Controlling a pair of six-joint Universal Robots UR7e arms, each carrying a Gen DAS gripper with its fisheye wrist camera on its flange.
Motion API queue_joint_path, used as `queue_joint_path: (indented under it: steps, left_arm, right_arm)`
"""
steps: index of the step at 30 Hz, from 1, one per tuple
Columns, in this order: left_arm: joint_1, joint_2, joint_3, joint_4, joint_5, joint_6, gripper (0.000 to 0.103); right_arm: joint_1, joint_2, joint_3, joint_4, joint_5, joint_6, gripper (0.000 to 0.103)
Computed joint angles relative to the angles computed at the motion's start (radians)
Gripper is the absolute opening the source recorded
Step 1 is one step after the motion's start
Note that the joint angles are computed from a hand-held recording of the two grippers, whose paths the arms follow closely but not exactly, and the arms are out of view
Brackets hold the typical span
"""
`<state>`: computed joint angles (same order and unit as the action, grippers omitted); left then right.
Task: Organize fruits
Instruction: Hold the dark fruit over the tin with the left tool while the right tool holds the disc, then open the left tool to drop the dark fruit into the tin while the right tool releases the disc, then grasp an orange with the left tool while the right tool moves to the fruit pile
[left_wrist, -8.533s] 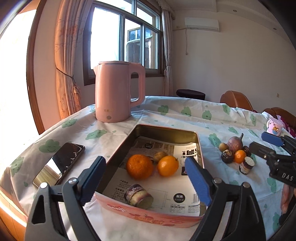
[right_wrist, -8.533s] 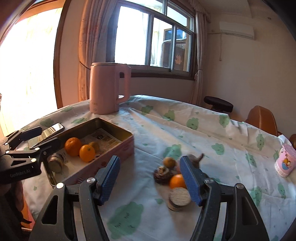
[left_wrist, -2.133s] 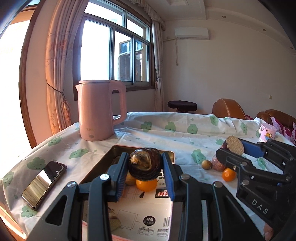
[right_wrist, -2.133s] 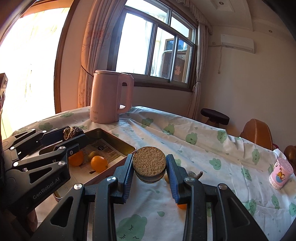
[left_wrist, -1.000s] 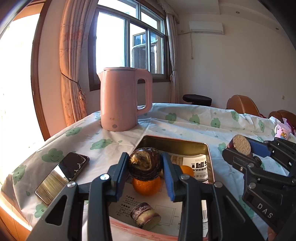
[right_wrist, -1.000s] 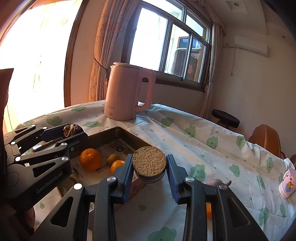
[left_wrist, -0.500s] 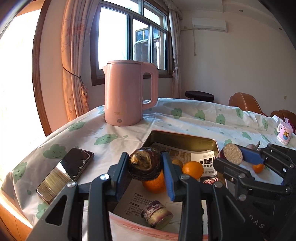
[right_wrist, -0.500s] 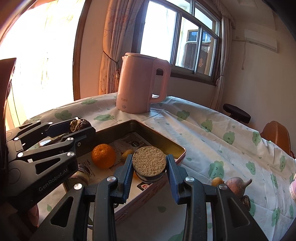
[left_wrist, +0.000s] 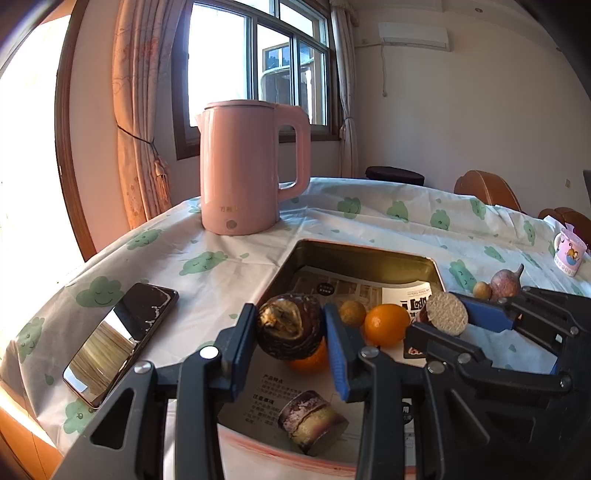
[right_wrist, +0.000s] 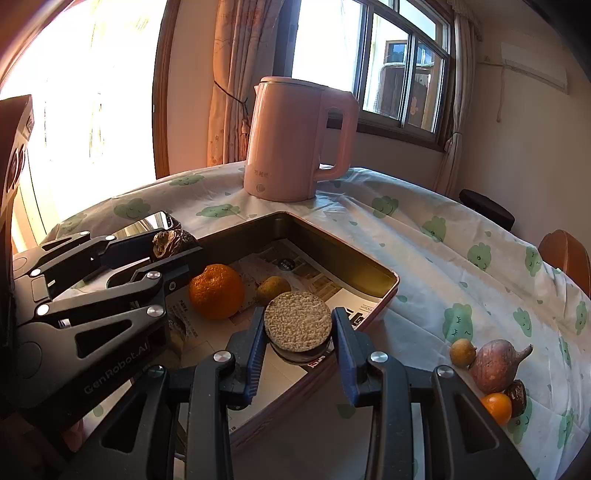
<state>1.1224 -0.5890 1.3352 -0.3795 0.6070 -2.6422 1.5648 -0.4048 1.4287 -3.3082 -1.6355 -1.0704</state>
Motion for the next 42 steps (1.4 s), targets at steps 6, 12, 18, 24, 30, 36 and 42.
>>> queue_joint_path:
  steps: [6,12,18,24,30,36,42]
  left_arm:
    - [-0.001,0.003,-0.004,0.005,-0.004,-0.002,0.038]
    - [-0.003,-0.002,0.007,-0.017,-0.009,0.012,0.039]
    - [-0.009,-0.018,0.037,-0.066,-0.023,0.036,0.044]
    - [-0.018,-0.044,0.086,-0.157,-0.043,0.067,0.067]
    - [-0.042,-0.053,0.122,-0.199,-0.008,0.083,0.092]
    - [-0.080,0.030,0.017,-0.050,0.049,0.048,0.092]
    - [-0.114,0.166,-0.186,0.185,0.113,-0.001,0.092]
  right_arm:
    - [0.002,-0.001,-0.004,0.022,-0.010,-0.004,0.037]
    - [0.002,0.000,0.000,0.009,-0.010,-0.011,0.038]
    - [0.000,-0.001,0.005,-0.008,0.002,-0.003,0.047]
    - [-0.010,-0.011,0.013,-0.027,0.027,0.034,0.058]
    - [-0.034,-0.047,0.051,-0.084,0.025,0.041,0.063]
    - [-0.086,-0.123,0.080,-0.163,-0.016,0.082,0.065]
    - [-0.141,-0.153,0.017,-0.187,-0.077,0.205,0.069]
